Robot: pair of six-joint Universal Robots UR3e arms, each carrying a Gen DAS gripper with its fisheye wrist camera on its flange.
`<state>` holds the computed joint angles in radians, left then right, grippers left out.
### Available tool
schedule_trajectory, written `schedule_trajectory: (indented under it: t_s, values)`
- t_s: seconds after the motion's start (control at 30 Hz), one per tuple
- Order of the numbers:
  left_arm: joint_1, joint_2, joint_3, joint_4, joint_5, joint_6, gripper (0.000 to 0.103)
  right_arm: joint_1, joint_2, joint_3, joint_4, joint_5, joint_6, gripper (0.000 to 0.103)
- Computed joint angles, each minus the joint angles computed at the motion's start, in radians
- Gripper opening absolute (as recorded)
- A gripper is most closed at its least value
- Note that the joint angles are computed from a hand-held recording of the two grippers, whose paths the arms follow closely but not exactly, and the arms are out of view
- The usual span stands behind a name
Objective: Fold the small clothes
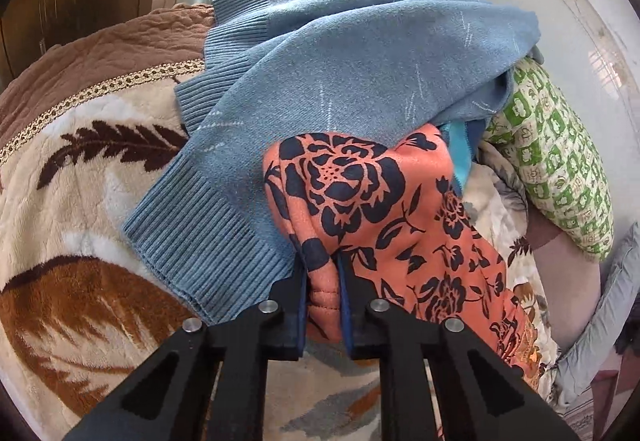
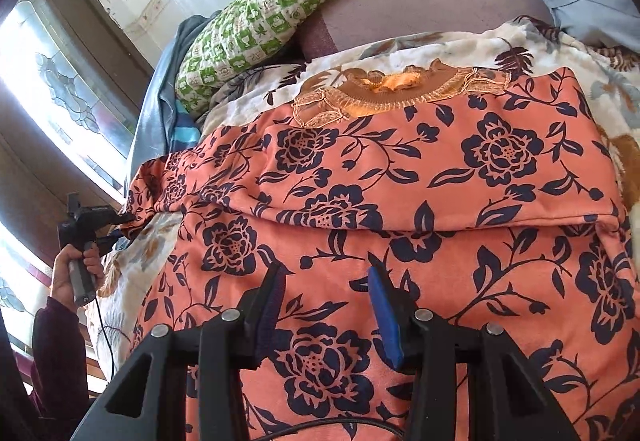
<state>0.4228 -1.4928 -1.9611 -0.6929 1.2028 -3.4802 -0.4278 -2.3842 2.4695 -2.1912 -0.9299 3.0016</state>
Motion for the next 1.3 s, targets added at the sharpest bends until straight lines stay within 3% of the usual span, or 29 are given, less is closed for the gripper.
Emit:
schedule_trajectory:
  t_s: [0.1,0.23,0.4,0.47,0.57,0.67,0.77,0.87,1.0,1.07,1.1,1.17,1.3]
  values:
    - [-0.061,0.015,0.031,-0.019,0.055,0.003,0.010,0.050,0.082,0.001,-0.129,-0.013,0.065,0.047]
    - [-0.111,0.079,0.064,-0.074,-0.038,0.026,0.009,0.091,0.166,0.001,-0.252,-0.022,0.152,0.047]
    - [-0.288,0.063,0.154,-0.073,-0.157,-0.016,0.009,0.008,0.131,0.017,-0.197,0.102,0.169,0.047]
    - [-0.392,0.020,0.198,-0.047,-0.183,-0.044,0.009,-0.060,0.080,0.024,-0.098,0.194,0.133,0.047]
    - [-0.556,-0.107,0.271,0.037,-0.218,-0.113,0.009,-0.200,-0.007,-0.001,0.249,0.393,-0.043,0.047]
    - [-0.684,-0.237,0.318,0.131,-0.258,-0.204,0.010,-0.291,0.018,-0.074,0.710,0.545,-0.333,0.056]
    - [-0.773,-0.350,0.353,0.225,-0.284,-0.285,0.010,-0.386,0.095,-0.148,1.182,0.608,-0.676,0.058]
    - [-0.829,-0.430,0.386,0.299,-0.287,-0.338,0.010,-0.439,0.267,-0.183,1.465,0.613,-0.933,0.063]
    - [-0.873,-0.473,0.427,0.308,-0.241,-0.360,0.017,-0.445,0.465,-0.191,1.610,0.618,-1.117,0.063]
    - [-0.846,-0.443,0.414,0.199,-0.263,-0.301,0.033,-0.429,0.490,-0.188,1.587,0.634,-1.090,0.063]
    - [-0.843,-0.441,0.453,0.078,-0.265,-0.258,0.045,-0.425,0.493,-0.186,1.570,0.636,-1.071,0.063]
    - [-0.821,-0.408,0.489,-0.121,-0.265,-0.163,0.048,-0.419,0.503,-0.179,1.520,0.633,-1.026,0.063]
    - [-0.760,-0.262,0.431,-0.151,-0.171,-0.075,0.048,-0.407,0.505,-0.150,1.396,0.630,-0.913,0.063]
